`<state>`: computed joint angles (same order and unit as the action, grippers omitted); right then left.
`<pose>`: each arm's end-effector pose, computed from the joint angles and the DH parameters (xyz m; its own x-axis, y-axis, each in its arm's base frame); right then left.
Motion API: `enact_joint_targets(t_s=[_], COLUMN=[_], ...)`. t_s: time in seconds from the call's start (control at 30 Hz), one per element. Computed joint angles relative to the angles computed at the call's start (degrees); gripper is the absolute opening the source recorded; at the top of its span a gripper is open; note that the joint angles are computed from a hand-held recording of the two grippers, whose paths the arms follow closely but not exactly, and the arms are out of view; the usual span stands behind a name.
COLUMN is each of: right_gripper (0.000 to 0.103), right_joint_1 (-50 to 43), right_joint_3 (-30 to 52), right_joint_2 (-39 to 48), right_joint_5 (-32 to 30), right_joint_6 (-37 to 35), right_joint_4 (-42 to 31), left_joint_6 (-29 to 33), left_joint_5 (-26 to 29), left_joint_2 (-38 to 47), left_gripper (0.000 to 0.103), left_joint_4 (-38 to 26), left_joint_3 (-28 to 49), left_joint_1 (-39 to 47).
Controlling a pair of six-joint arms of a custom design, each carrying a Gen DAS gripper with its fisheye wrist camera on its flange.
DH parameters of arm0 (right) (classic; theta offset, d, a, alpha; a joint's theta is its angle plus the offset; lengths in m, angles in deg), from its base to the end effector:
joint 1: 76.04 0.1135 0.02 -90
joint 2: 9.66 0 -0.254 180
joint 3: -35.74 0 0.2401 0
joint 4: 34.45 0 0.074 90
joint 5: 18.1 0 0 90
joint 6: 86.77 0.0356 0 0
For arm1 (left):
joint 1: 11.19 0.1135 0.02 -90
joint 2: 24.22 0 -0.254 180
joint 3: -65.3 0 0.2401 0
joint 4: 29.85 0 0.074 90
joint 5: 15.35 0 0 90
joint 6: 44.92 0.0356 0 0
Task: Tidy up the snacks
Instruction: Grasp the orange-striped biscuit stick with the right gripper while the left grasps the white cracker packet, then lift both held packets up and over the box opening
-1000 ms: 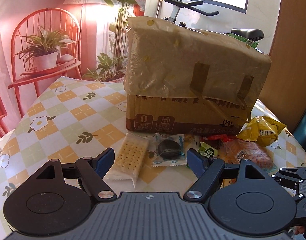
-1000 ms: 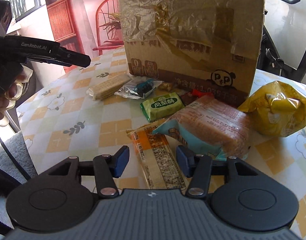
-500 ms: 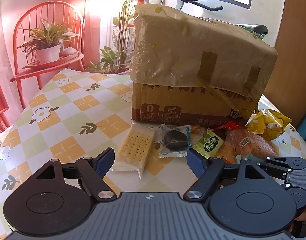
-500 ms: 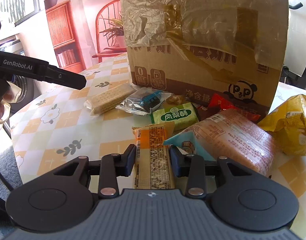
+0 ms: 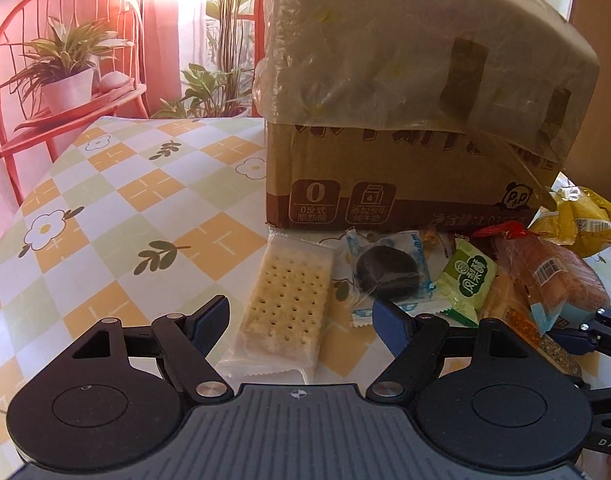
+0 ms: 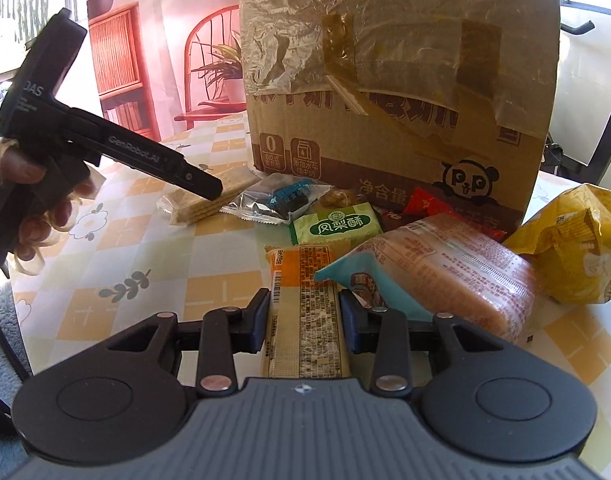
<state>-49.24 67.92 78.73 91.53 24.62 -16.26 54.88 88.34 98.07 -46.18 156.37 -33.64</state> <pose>0.2117 0.0935 0.1016 -0.5806 0.0916 -0.8090 0.0250 0.9952 0.0947 0.3982 -0.1736 0.1236 -0.5837 0.4201 -0.6948 0.6272 0.7768 -0.0572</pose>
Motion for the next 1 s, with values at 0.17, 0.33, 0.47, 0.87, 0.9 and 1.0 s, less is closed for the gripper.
enact_joint_targets(t_s=[0.17,0.33,0.47,0.87,0.9,1.0], right_gripper=[0.038,0.039,0.039,0.039,0.039,0.039], right_joint_1=[0.38,0.47,0.17,0.04,-0.07,-0.16], right_joint_3=[-0.04,0.26,0.57,1.1,1.34,2.01], right_joint_2=[0.21,0.29,0.47,1.09,1.21,1.52], right_joint_5=[0.63,0.66,0.25,0.46,0.36,0.37], right_joint_6=[-0.14,-0.21,-0.48,-1.46,-1.54,-1.58], right_joint_4=[0.19,-0.49,-0.94,-1.43,-1.79,-2.8], left_joint_6=[0.43,0.2,0.28,-2.59,-2.88,-3.32], left_joint_5=[-1.65,-4.65,-4.1,-7.23,-7.23,-7.02], left_joint_2=[4.39,4.47,2.08,-10.84,-11.27,-11.85], left_gripper=[0.077,0.066,0.049,0.049,0.049,0.049], left_joint_4=[-0.98,2.56,2.4,11.76,12.62,14.17], left_joint_3=[3.87,2.53,-0.09,-21.18,-22.17,-23.64], left_joint_1=[-0.32,-0.73,-0.26,-0.58,-0.53,-0.08])
